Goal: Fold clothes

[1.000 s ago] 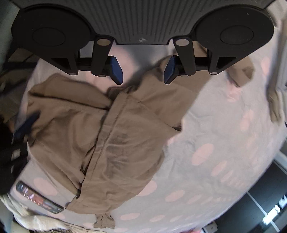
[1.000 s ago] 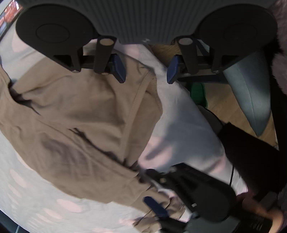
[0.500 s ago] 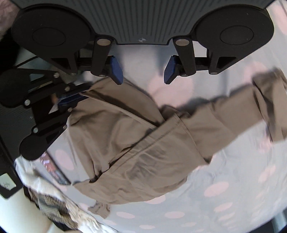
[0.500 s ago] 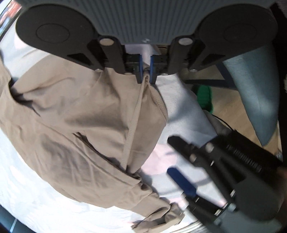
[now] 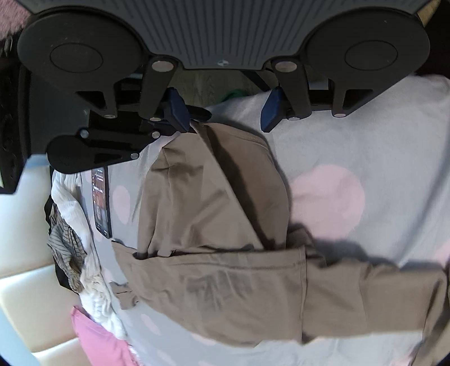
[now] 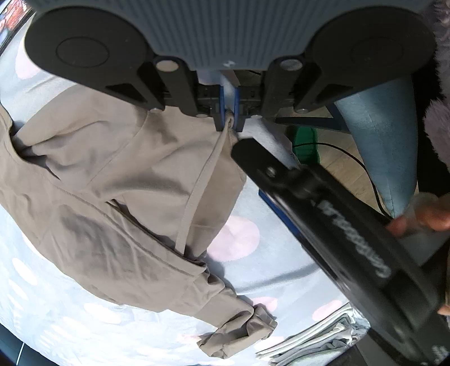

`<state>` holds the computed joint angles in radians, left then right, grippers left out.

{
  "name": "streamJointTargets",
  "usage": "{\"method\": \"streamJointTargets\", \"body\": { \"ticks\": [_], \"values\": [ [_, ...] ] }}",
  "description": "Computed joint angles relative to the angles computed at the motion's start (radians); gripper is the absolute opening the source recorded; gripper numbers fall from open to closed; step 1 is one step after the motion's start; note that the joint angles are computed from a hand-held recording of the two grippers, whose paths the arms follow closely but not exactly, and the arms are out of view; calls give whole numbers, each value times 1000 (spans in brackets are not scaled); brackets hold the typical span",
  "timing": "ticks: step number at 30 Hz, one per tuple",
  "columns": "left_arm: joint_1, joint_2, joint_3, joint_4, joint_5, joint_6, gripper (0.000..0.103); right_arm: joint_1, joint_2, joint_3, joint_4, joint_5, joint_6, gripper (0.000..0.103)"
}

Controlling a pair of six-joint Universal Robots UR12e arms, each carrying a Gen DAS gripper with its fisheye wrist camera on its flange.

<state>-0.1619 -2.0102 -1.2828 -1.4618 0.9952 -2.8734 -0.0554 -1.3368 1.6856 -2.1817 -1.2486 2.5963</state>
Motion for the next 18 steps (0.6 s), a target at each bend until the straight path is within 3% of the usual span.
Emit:
{"method": "streamJointTargets", "body": {
  "ticks": [6,10,12,14,16,18],
  "values": [
    [-11,-15,-6,22,-11,-94,54,-2,-5,3,9,14,9,7],
    [-21,-16,-11,27,0,-107,52,-4,-9,7,4,37,7,7],
    [-25,-14,-19,44,7,-122,44,-3,-10,7,4,44,5,7],
    [-27,-13,-26,63,13,-134,14,-3,-10,6,4,48,2,7],
    [-28,-9,-34,88,33,-135,7,-3,-11,4,6,48,1,8],
    [-35,0,-42,128,90,-115,5,-3,-10,-5,22,44,0,14]
  ]
}}
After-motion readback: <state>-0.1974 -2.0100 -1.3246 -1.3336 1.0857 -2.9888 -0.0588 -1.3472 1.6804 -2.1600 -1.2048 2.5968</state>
